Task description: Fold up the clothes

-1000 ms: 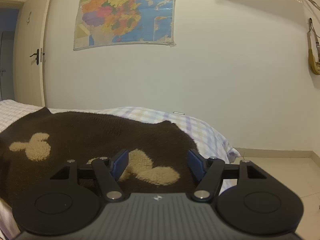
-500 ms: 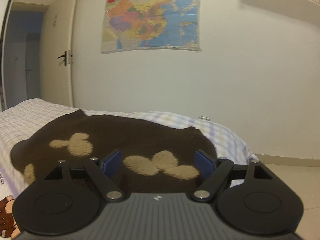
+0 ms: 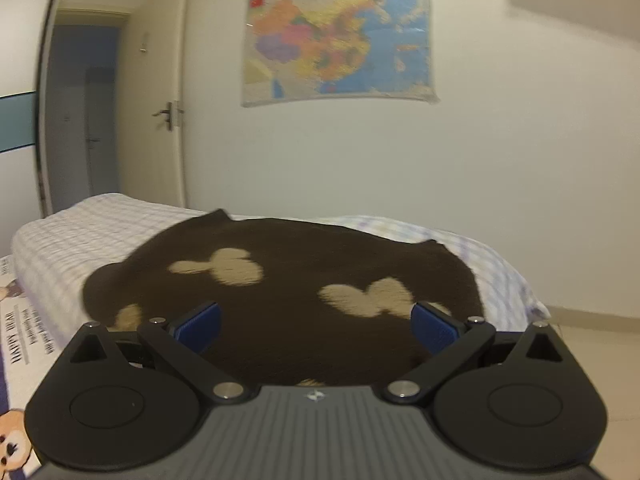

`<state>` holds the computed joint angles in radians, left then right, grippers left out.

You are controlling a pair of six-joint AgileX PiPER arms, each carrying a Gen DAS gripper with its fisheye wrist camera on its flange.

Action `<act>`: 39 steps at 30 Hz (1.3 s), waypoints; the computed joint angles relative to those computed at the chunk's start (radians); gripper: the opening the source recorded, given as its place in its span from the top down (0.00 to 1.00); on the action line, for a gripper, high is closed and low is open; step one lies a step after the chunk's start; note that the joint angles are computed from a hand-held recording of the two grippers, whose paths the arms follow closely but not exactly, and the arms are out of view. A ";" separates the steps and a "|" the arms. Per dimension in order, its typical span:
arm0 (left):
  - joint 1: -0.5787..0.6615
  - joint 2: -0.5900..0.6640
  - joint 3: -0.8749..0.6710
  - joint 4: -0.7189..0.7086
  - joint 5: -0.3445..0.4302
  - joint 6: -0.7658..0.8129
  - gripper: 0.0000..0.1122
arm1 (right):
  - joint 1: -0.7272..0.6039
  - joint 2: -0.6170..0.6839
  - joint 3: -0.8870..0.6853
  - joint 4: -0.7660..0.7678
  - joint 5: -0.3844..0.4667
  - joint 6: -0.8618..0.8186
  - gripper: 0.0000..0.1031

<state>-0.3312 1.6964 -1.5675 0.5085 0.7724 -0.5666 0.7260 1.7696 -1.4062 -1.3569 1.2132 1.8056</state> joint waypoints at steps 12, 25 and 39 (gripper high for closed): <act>0.037 -0.169 0.353 0.296 -0.137 -0.392 0.08 | 0.051 0.030 0.017 0.115 -0.282 -0.008 0.00; 0.387 -0.275 0.623 0.416 -0.245 -0.501 0.08 | 0.197 0.270 -0.271 0.187 -0.489 -0.297 0.00; 0.774 -0.322 0.880 1.016 -0.537 -1.020 0.08 | 0.327 0.550 -0.668 0.394 -0.483 -0.588 0.00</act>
